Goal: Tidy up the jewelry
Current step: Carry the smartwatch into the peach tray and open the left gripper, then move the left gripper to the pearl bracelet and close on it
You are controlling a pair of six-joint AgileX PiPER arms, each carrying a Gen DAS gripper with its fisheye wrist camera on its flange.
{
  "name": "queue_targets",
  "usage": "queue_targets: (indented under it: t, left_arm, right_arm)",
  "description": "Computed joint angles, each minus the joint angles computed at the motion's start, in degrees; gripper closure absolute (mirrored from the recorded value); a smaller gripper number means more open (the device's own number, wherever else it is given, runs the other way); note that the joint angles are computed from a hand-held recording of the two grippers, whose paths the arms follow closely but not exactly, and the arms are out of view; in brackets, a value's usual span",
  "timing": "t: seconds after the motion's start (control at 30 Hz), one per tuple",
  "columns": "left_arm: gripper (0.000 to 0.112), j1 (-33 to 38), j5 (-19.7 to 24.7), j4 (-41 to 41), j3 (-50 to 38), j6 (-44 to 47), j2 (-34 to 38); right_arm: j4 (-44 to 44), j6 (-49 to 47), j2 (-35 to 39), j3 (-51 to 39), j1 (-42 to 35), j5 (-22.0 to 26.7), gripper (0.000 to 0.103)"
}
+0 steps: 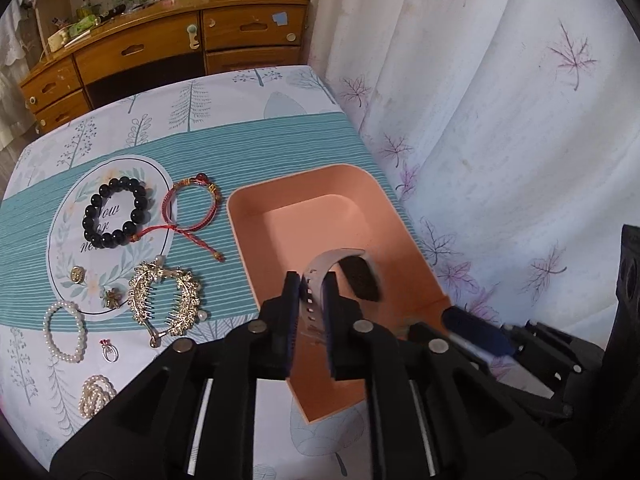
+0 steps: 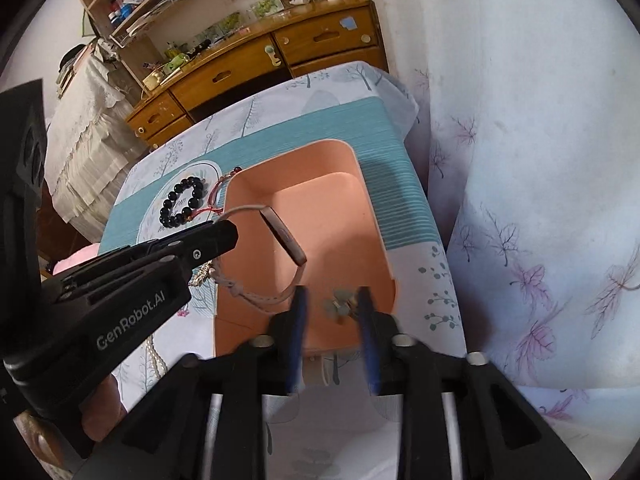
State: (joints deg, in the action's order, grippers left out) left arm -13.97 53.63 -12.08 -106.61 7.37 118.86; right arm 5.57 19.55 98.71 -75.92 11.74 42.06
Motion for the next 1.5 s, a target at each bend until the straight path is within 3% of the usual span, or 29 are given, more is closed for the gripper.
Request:
queue_targets:
  t: [0.03,0.13,0.2,0.23,0.47,0.6,0.8,0.93,1.03,1.13,1.3,1.5]
  left_arm:
    - [0.097,0.1,0.0,-0.3,0.2,0.2,-0.2]
    - [0.081,0.2,-1.6,0.1,2.1,0.2,-2.1]
    - [0.060,0.2,-3.0,-0.1,4.0,0.6,-3.8]
    - [0.058,0.2,-3.5,-0.3,4.9,0.7,-4.8]
    - [0.057,-0.9,-7.8,6.2,13.2,-2.1,-12.1]
    - [0.057,1.1,-9.0,6.0,18.5,-2.0,-16.9]
    - [0.057,4.9,-11.8,14.0,26.3,-8.5,-26.0]
    - [0.057,9.2,-10.7,16.6,28.8,-9.8,-30.9]
    - [0.057,15.0,-9.0,10.4,29.6,-3.1,-33.4]
    - [0.057,21.4,-6.3,3.6,28.9,4.7,-34.0]
    - [0.057,31.1,-0.9,-5.9,25.9,14.9,-31.9]
    - [0.057,38.4,4.2,-11.1,20.1,20.7,-25.6]
  right_arm:
    - [0.0,0.2,-0.2,0.4,-0.1,-0.8,0.055]
    - [-1.3,1.0,-1.1,1.0,0.1,-1.5,0.055]
    - [-1.6,1.3,-1.6,1.2,0.4,-1.5,0.055]
    - [-1.7,1.2,-2.0,1.6,0.6,-1.7,0.055]
    - [-4.4,3.1,-5.1,2.9,3.0,-1.5,0.054]
    - [-8.4,5.9,-7.0,3.8,6.2,-1.3,0.054]
    - [-8.2,6.0,-8.2,2.4,10.6,0.2,0.054]
    - [-8.6,7.3,-8.0,-1.0,14.4,2.5,0.050]
    - [-8.4,7.8,-7.4,-3.9,16.8,3.2,0.043]
    - [-9.2,8.3,-5.6,-8.6,19.6,5.4,0.042]
    - [-9.9,9.0,0.5,-18.9,23.9,10.2,0.042]
    - [-6.3,6.5,10.8,-33.6,24.5,16.9,0.042]
